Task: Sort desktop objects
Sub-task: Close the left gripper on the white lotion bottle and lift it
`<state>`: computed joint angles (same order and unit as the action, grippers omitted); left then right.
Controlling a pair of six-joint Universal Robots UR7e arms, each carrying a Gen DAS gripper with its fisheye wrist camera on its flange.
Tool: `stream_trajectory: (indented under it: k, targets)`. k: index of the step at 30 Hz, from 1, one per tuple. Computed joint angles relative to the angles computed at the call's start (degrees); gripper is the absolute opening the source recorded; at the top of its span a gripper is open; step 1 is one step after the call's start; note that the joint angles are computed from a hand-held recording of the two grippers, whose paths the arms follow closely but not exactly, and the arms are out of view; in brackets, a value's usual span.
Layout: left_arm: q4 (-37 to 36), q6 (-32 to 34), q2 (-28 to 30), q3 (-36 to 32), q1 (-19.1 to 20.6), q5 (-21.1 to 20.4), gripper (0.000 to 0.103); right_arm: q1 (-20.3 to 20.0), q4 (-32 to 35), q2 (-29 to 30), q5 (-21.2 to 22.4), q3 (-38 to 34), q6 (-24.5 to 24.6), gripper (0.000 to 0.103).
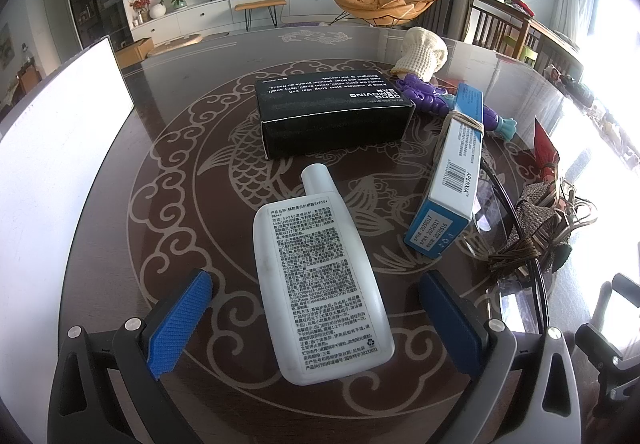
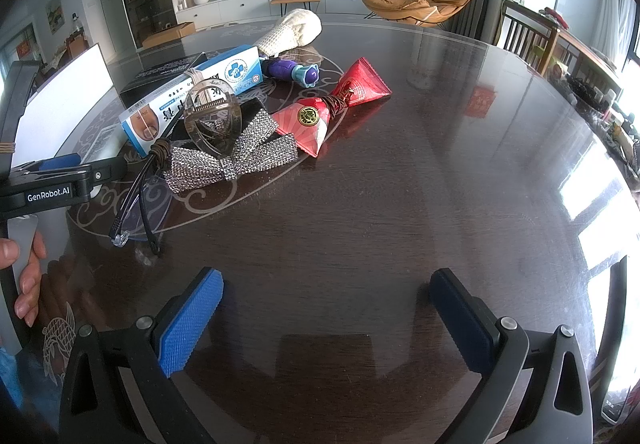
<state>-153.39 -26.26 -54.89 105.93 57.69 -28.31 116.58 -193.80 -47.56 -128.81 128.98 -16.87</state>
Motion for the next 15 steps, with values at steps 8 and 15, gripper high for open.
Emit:
stream_trajectory:
  k: [8, 15]
  targets:
    - [0.0, 0.0, 0.0, 0.0, 0.0, 0.0, 0.103, 0.0, 0.0, 0.0, 0.0, 0.0, 0.0, 0.103]
    - [-5.6, 4.1, 0.4, 1.0, -0.5, 0.5, 0.060, 0.0, -0.1, 0.0, 0.0, 0.0, 0.0, 0.103]
